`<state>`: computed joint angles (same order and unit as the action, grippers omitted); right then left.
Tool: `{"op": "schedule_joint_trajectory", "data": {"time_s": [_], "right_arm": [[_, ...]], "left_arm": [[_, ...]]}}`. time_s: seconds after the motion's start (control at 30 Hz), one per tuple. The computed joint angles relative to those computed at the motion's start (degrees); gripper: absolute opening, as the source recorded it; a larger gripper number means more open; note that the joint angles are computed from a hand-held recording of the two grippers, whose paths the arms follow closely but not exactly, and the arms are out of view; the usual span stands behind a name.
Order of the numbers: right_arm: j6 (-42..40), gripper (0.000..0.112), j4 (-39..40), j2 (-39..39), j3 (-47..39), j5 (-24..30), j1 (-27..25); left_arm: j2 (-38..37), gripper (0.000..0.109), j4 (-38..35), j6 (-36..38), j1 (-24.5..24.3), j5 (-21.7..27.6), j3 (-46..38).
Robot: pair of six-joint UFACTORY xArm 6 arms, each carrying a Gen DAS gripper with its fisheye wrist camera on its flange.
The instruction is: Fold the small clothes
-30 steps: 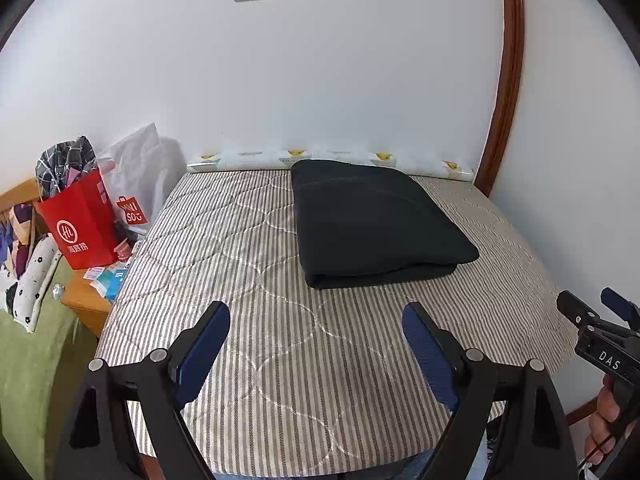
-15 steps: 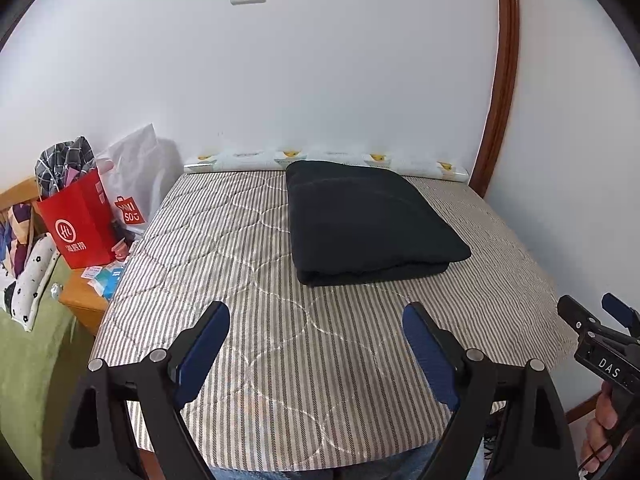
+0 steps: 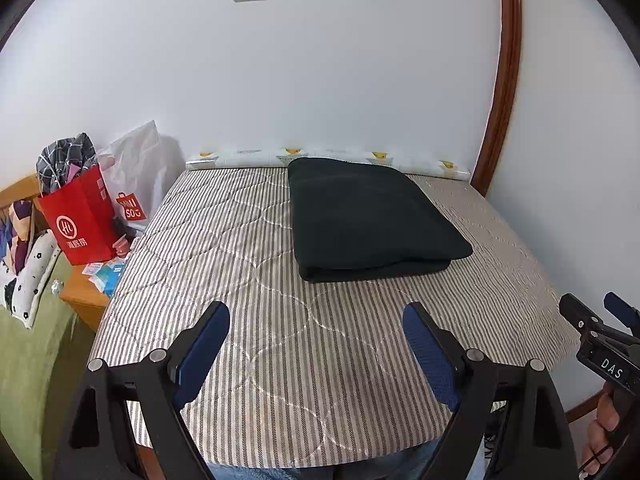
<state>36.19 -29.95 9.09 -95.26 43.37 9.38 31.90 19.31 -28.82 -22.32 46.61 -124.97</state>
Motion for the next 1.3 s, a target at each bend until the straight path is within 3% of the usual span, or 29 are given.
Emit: {"op": "schedule_joint_trajectory", "data": {"time_s": [1.3], "right_arm": [[-0.92,0.100,0.42,0.35,-0.95,0.93,0.56]], "left_arm": [[-1.69,0.088,-1.93,1.25,1.49,-1.45,2.81]]}}
